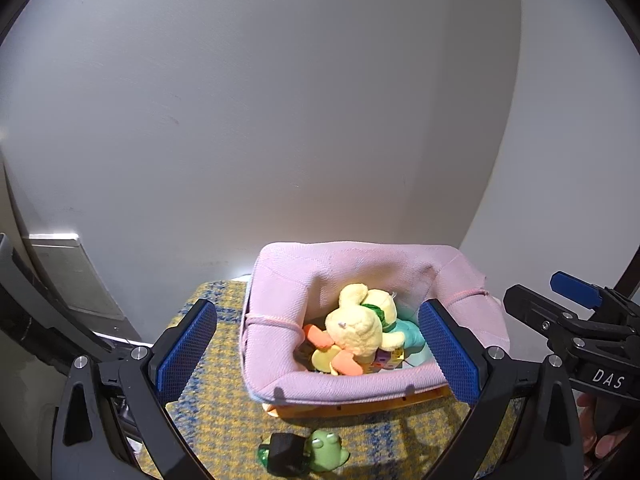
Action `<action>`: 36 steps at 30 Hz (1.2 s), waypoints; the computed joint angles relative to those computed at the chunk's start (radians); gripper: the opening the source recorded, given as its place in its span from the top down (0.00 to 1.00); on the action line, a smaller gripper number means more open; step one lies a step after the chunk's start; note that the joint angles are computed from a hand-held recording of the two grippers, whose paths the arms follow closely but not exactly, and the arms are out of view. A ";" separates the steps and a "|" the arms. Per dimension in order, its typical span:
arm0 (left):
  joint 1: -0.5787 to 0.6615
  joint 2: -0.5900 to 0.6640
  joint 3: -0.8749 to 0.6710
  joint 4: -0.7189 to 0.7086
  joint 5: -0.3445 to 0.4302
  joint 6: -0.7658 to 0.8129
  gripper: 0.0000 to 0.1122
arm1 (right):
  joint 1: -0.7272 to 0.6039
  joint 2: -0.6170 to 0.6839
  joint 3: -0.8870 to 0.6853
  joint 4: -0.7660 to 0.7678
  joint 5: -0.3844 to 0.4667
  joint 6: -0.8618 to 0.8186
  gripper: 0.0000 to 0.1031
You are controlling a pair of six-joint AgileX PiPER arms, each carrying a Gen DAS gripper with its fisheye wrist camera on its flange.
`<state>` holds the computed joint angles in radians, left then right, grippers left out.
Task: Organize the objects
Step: 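Withdraw both tools from the crate toward the frog and ball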
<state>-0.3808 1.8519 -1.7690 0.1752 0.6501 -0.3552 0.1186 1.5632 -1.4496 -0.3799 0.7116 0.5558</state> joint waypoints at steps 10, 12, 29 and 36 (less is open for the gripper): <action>-0.026 -0.101 0.137 0.135 -0.043 -0.104 0.08 | 0.079 -0.064 0.072 -0.096 0.016 0.117 0.10; -0.030 -0.120 0.163 0.156 -0.046 -0.120 0.08 | 0.093 -0.068 0.085 -0.111 0.016 0.139 0.10; -0.051 -0.215 0.413 0.346 -0.115 -0.328 0.08 | 0.201 -0.089 0.221 -0.288 0.022 0.362 0.10; -0.053 -0.237 0.522 0.525 -0.165 -0.526 0.08 | 0.219 -0.097 0.318 -0.368 -0.020 0.495 0.10</action>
